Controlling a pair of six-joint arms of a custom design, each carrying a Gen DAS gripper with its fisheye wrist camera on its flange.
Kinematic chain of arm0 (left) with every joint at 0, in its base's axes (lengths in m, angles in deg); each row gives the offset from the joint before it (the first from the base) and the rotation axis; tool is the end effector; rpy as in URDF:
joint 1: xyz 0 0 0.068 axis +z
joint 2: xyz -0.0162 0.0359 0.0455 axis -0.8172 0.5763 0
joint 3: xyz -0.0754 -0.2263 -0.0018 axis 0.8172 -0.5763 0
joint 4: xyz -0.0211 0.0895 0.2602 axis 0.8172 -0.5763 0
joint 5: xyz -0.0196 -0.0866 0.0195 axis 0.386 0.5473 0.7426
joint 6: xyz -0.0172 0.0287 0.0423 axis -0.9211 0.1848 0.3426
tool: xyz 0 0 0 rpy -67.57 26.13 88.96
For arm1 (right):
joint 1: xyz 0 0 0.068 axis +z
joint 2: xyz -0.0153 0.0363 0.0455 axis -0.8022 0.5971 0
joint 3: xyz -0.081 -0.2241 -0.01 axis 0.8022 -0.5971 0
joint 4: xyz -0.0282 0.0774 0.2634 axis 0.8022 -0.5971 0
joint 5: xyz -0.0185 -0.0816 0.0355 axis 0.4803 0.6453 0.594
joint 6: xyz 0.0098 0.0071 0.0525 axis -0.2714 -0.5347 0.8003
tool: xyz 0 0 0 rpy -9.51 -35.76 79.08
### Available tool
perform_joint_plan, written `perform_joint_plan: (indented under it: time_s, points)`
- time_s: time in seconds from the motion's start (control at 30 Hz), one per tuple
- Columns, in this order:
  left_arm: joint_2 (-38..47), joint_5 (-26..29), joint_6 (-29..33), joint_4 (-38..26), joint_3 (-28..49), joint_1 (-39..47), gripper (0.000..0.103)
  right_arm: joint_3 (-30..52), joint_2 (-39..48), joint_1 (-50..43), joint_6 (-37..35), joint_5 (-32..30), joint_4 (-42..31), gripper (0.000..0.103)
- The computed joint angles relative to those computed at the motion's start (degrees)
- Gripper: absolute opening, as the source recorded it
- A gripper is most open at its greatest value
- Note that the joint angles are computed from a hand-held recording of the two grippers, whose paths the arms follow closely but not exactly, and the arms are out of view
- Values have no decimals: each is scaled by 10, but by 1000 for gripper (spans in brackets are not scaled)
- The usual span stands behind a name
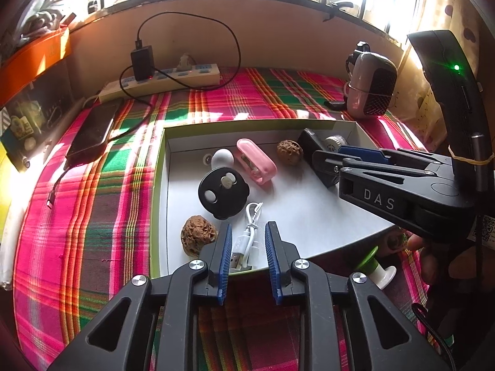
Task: Organize objects
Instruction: 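Open the right gripper to drop the black device while the left opens to drop the cable, then lift both grippers out of the box toward the green spool and pink clip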
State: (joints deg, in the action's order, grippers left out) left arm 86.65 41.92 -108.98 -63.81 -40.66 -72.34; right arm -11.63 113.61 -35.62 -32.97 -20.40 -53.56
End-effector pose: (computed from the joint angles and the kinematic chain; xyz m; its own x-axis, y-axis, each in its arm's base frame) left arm 0.2317 -0.0621 0.0487 -0.7254 -0.2532 -0.6401 -0.2648 0.9610 -0.0800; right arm 0.3377 0.1174 0.0517 -0.6439 -0.4208 -0.6390 -0.5906 0.8043 0.0654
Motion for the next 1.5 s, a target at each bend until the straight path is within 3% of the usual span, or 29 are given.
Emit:
perform_joint_plan:
  time_s: [0.67,0.9,1.2,1.3,1.5]
  points:
    - [-112,-63,-53,-76,-42,-87,21,-194,-196,-49,8,-41,51,35]
    - [-113,-78,-84,-94,-43,-128,21,-245,-244,-81,-3,-59,52,35]
    - [-82,-61,-94,-61,-42,-159,26,-289,-266,-125,-29,-71,62,35]
    - [-70,-47,-97,-44,-41,-161,29,-296,-264,-144,-35,-83,64,46]
    - [-48,-28,-88,-17,-32,-173,31,-305,-256,-173,-52,-89,71,47]
